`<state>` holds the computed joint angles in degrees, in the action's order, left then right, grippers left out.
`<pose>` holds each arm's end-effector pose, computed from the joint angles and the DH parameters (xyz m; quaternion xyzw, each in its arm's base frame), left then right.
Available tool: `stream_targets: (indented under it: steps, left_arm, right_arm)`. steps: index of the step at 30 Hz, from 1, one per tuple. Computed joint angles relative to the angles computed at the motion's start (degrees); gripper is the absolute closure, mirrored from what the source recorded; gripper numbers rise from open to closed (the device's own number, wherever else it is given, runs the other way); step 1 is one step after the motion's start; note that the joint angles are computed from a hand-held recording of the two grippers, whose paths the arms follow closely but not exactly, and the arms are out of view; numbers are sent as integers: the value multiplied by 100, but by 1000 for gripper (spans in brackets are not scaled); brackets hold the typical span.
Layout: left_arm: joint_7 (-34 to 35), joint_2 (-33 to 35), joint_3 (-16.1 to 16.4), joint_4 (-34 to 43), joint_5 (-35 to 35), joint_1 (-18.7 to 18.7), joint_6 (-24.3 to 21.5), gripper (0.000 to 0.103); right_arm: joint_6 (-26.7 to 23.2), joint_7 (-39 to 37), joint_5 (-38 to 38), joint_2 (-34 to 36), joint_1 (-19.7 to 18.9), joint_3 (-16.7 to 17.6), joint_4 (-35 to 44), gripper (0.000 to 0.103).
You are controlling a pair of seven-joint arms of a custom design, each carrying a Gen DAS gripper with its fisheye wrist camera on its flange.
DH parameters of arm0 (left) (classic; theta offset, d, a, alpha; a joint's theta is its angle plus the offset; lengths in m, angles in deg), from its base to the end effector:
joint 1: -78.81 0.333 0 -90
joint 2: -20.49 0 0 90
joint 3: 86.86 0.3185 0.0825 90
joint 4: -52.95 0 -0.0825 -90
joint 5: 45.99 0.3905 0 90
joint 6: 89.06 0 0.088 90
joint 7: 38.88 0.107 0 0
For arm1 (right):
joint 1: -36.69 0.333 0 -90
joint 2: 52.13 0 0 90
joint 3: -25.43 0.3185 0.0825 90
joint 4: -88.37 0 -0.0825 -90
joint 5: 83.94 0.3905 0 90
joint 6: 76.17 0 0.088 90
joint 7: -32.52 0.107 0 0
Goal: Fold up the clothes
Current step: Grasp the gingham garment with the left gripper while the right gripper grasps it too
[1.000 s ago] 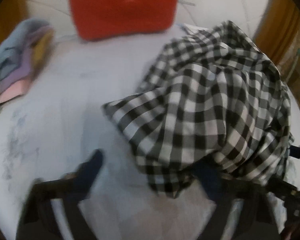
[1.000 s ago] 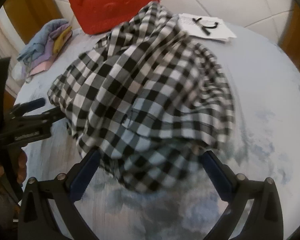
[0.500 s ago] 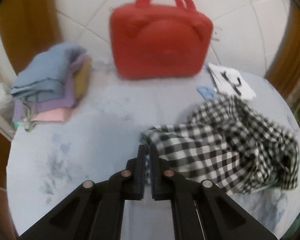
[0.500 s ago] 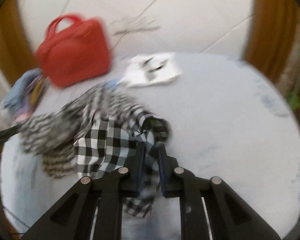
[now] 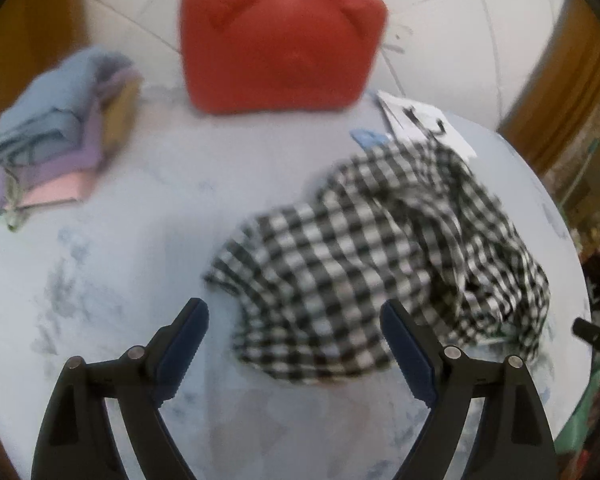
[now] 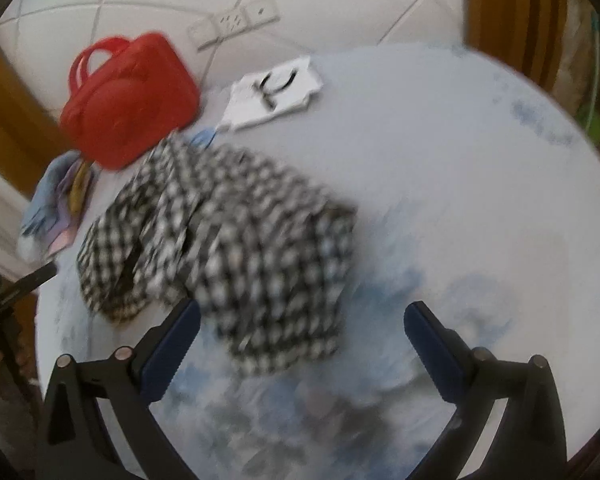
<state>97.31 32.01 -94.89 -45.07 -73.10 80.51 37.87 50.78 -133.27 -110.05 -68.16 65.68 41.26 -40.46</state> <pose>0.6520 -0.0806 0.5049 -0.4157 0.8703 -0.2612 0.0397 0.3578 0.3462 0.5030 -0.3622 0.8960 -0.1481 0.2097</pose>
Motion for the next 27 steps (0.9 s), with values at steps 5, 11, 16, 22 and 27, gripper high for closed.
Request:
stream_targets:
  steps: [5,11,16,22,27]
  left_arm:
    - [276,-207,-88,-615,83,-172,285,15]
    - [-143,62,-71,-700,863,-511,770,86]
    - [-666,282,7,-129,770,-349,661,98]
    - [-939,196,104,415,462,21,686,99]
    - [-1186,425,184,1270,388,278,416,99]
  right_arm:
    - [41,-202,112,733,154,14,422,0]
    - [-788,-880,-131,1660,343,-156,1194,0]
    - [-1431,-730,-342,1137,357,-283,952,94]
    - [-3165,-933,-1226,365,246,2,1261,94]
    - [-3837,-1662,-2002,-194,-33,25,1625,94]
